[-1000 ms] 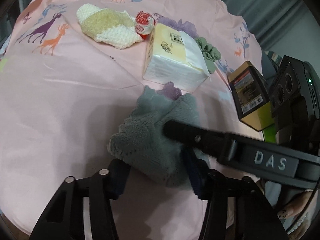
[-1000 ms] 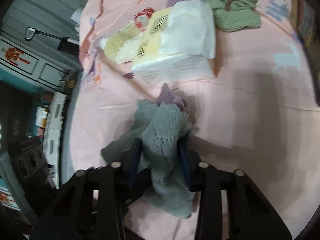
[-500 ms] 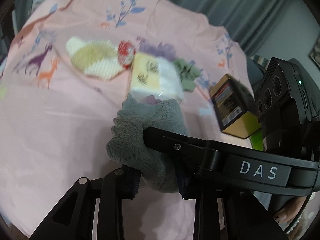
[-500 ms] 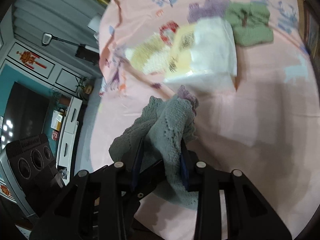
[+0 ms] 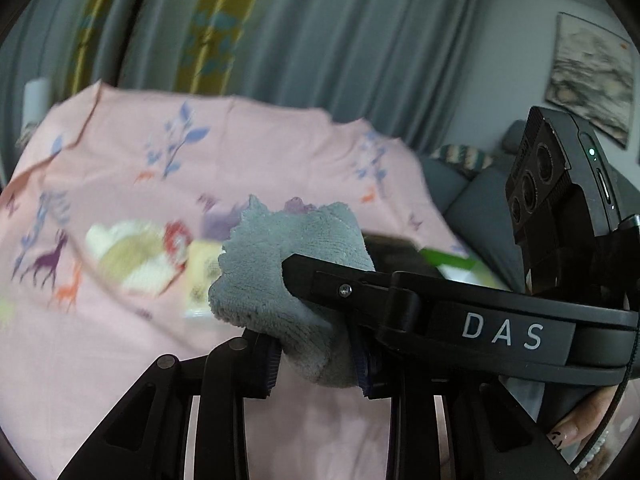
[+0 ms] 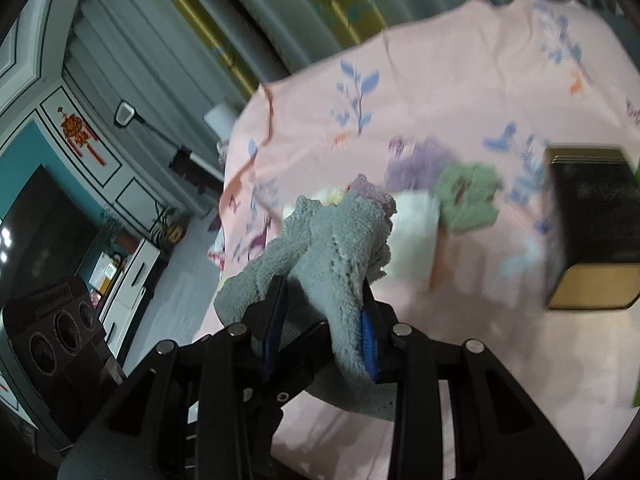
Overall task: Organize soft objects
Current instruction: 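Carry the grey cloth with the right tool and lower it into the green box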
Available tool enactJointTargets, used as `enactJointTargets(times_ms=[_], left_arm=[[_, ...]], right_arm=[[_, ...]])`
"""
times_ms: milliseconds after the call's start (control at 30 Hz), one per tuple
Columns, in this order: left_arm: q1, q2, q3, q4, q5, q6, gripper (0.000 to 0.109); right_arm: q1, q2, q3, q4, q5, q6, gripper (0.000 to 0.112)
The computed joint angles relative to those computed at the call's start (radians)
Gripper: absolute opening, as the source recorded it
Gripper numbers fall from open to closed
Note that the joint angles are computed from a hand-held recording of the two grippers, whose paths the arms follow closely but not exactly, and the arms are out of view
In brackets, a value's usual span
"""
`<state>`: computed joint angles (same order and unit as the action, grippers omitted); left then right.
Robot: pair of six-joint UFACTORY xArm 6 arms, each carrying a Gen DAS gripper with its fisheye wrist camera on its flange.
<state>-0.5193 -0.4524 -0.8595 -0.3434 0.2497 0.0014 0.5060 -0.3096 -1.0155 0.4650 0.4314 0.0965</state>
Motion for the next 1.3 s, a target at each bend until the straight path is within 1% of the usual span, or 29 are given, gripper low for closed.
enactJointTargets(times_ms=[67, 133, 267, 400, 467, 533, 567, 667, 767, 867, 933, 967, 1100, 1167, 1300], left_arm=[[-0.027, 0.026, -0.039, -0.007, -0.020, 0.020, 0.030], [-0.052, 0.052, -0.067, -0.004, -0.044, 0.015, 0.030], [-0.120, 0.152, -0.166, -0.053, -0.083, 0.071, 0.030], [-0.176, 0.254, -0.265, -0.016, -0.098, 0.083, 0.030], [-0.202, 0.315, -0.334, -0.030, -0.085, 0.108, 0.030], [-0.228, 0.383, -0.416, -0.089, -0.056, 0.168, 0.030], [-0.241, 0.421, -0.462, -0.124, -0.039, 0.206, 0.030], [-0.271, 0.511, -0.575, -0.173, 0.016, 0.255, 0.030], [-0.286, 0.607, -0.697, -0.204, 0.087, 0.292, 0.030], [-0.304, 0.696, -0.814, -0.198, 0.160, 0.292, 0.030], [-0.319, 0.736, -0.865, -0.174, 0.194, 0.273, 0.030], [-0.325, 0.772, -0.914, -0.149, 0.225, 0.257, 0.030], [-0.345, 0.859, -1.027, -0.080, 0.291, 0.215, 0.030], [-0.351, 0.901, -1.081, -0.060, 0.328, 0.196, 0.030], [-0.357, 0.977, -1.177, -0.029, 0.399, 0.153, 0.030]], right_arm=[[-0.021, -0.039, 0.021, 0.002, -0.027, -0.008, 0.033], [-0.041, -0.059, 0.028, -0.013, -0.044, 0.003, 0.033], [-0.106, -0.126, 0.078, -0.050, -0.090, 0.018, 0.033], [-0.187, -0.182, 0.121, -0.011, -0.104, -0.010, 0.033], [-0.235, -0.208, 0.145, 0.023, -0.115, -0.031, 0.033], [-0.276, -0.227, 0.163, 0.048, -0.125, -0.044, 0.033], [-0.307, -0.238, 0.176, 0.086, -0.131, -0.067, 0.033], [-0.376, -0.263, 0.207, 0.187, -0.136, -0.111, 0.033], [-0.434, -0.266, 0.230, 0.153, -0.155, -0.049, 0.033], [-0.490, -0.272, 0.256, 0.157, -0.164, -0.014, 0.032], [-0.522, -0.279, 0.277, 0.173, -0.173, 0.000, 0.032], [-0.544, -0.286, 0.293, 0.192, -0.180, 0.003, 0.032], [-0.598, -0.286, 0.325, 0.272, -0.192, 0.012, 0.032], [-0.623, -0.282, 0.339, 0.263, -0.195, 0.055, 0.032], [-0.668, -0.272, 0.354, 0.202, -0.179, 0.155, 0.031]])
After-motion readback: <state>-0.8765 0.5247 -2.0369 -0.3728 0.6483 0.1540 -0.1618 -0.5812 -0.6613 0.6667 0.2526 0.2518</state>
